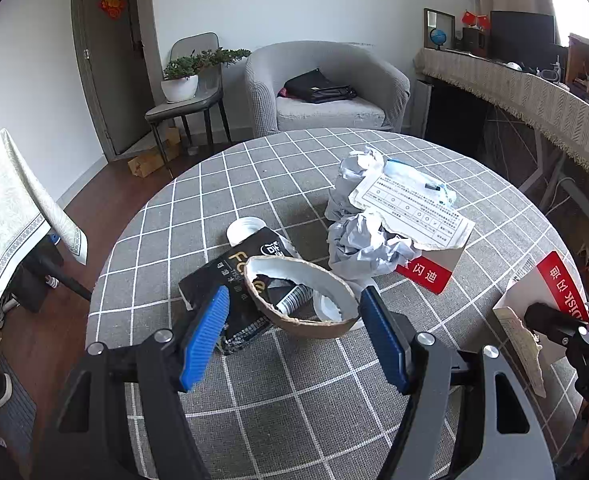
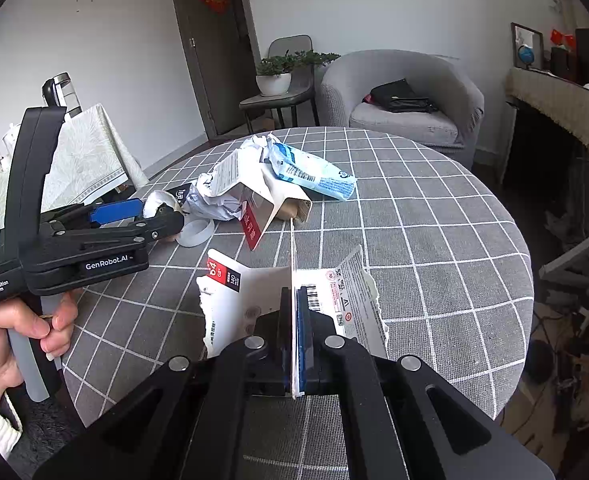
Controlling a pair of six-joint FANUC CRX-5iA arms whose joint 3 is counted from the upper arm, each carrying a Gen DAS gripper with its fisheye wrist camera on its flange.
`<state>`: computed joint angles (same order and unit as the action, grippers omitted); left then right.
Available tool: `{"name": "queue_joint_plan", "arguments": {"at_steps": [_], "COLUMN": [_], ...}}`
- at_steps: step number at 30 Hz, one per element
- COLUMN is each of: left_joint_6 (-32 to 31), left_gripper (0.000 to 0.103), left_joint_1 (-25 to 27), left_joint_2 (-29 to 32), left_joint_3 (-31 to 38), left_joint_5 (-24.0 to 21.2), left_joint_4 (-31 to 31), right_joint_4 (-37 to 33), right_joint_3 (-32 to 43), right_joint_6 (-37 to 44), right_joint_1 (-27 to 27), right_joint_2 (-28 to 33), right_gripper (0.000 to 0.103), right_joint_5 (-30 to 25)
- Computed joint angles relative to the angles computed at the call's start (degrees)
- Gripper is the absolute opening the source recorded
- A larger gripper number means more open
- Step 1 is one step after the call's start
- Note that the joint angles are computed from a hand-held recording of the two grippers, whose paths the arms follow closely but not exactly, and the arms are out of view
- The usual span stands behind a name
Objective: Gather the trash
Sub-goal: 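Grasp the brown tape roll with the left tool, then carry the tape roll with the left tool over the teal bin and release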
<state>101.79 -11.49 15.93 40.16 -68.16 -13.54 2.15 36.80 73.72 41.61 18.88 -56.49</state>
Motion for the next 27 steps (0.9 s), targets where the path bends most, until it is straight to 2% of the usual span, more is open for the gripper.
{"name": "queue_joint_plan", "arguments": {"at_steps": [2, 4, 6, 7, 10, 14, 27], "left_joint_6": [0.12, -0.07, -0.02, -0.12, -0.95, -1.77, -7.10], "left_gripper": [0.078, 0.078, 0.067, 0.058, 0.055, 0.046, 0.038], "left_joint_1": [0.04, 0.03, 0.41, 0.68, 1.71, 2.38, 6.14], "left_joint_2": [0.50, 1.67, 2.01, 2.06, 1.07, -0.58, -5.32], "left_joint_3": [0.74, 2.38, 2.68, 2.53, 0.62, -1.75, -9.05], "left_joint_5": [-0.43, -1.65, -2.11, -2.23, -0.83, 0.87, 4.89], "left_joint_4": [0.13, 0.20, 0.89, 1.42, 3.63, 5.17, 12.06], "right_joint_4": [-0.16, -0.04, 0.20, 0.36, 0.24, 0.26, 1.33], "right_joint_3": [0.47, 0.61, 0.89, 1.05, 1.74, 2.77, 7.62], "right_joint_6": [0.18, 0.31, 0.42, 0.41, 0.39, 0.71, 0.83], "right_joint_1": [0.10, 0.35, 0.61, 0.75, 0.90, 1.73, 4.43], "right_joint_2": [0.19, 0.20, 0.24, 0.30, 0.63, 1.14, 3.76], "right_gripper": [0.002, 0.002, 0.002, 0.002, 0.002, 0.002, 0.002], "right_joint_5": [-0.07, 0.10, 0.16, 0.17, 0.18, 0.19, -0.48]}}
